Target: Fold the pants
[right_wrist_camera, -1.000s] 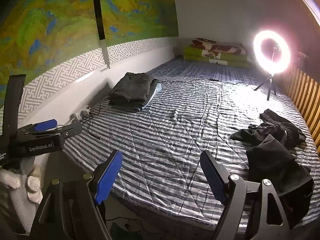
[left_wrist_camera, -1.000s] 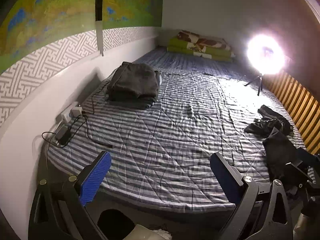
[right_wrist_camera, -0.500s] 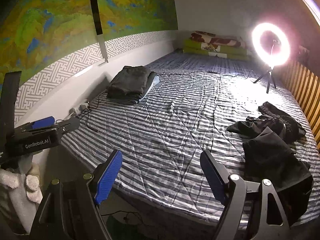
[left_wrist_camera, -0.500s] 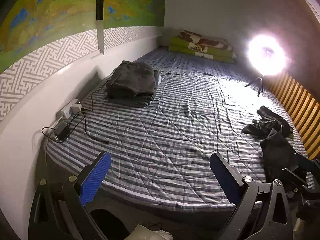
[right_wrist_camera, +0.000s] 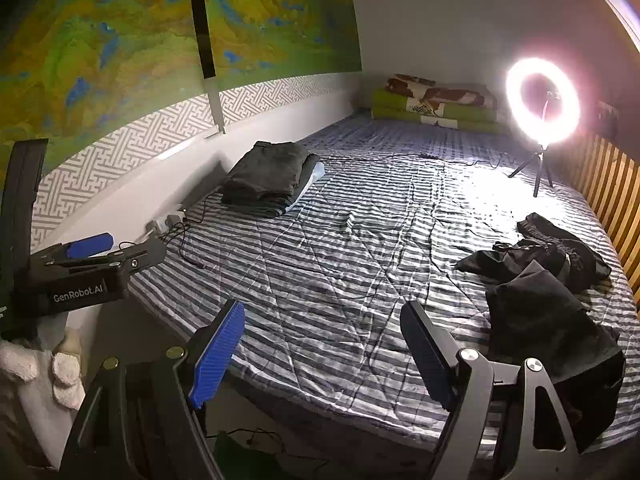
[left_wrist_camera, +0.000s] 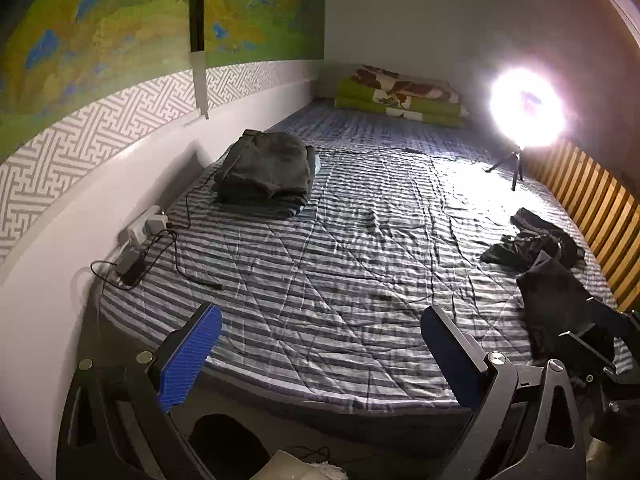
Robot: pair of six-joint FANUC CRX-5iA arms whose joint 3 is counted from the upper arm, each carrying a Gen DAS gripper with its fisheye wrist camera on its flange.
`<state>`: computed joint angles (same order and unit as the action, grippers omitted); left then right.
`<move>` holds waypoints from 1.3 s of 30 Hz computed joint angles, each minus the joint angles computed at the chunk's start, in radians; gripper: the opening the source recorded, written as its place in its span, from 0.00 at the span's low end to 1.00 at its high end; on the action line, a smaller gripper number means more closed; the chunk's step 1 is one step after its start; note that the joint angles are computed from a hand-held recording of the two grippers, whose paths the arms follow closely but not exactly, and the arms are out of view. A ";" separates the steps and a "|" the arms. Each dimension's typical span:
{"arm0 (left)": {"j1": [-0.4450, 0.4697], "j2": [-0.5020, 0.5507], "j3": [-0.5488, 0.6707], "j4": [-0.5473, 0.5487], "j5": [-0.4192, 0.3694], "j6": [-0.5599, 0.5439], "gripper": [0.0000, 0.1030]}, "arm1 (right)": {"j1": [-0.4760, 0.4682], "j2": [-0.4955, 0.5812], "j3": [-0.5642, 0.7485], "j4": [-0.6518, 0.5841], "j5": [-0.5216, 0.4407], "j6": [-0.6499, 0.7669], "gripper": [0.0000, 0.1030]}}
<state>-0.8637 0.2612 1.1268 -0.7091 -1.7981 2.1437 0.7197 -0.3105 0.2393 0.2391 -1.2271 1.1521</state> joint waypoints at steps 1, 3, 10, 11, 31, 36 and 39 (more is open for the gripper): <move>-0.003 -0.002 -0.002 -0.002 0.001 -0.006 0.99 | 0.004 -0.003 -0.005 0.003 0.004 -0.005 0.74; -0.004 0.000 0.002 -0.002 -0.002 -0.010 0.99 | 0.011 -0.011 -0.019 0.013 0.010 -0.020 0.74; -0.003 -0.008 -0.008 0.014 0.012 -0.013 0.99 | 0.021 -0.024 -0.036 0.033 0.003 -0.038 0.74; -0.005 -0.007 -0.005 0.012 0.011 -0.016 0.99 | 0.024 -0.027 -0.038 0.038 0.004 -0.044 0.74; -0.001 -0.015 -0.003 0.007 0.001 -0.023 0.99 | 0.012 -0.026 -0.026 0.017 0.003 -0.023 0.74; 0.011 -0.024 -0.022 0.021 0.011 -0.018 0.99 | 0.011 -0.020 -0.024 0.016 0.003 -0.029 0.74; 0.012 -0.028 -0.030 0.022 0.017 -0.020 0.99 | 0.008 -0.021 -0.027 0.014 0.003 -0.032 0.74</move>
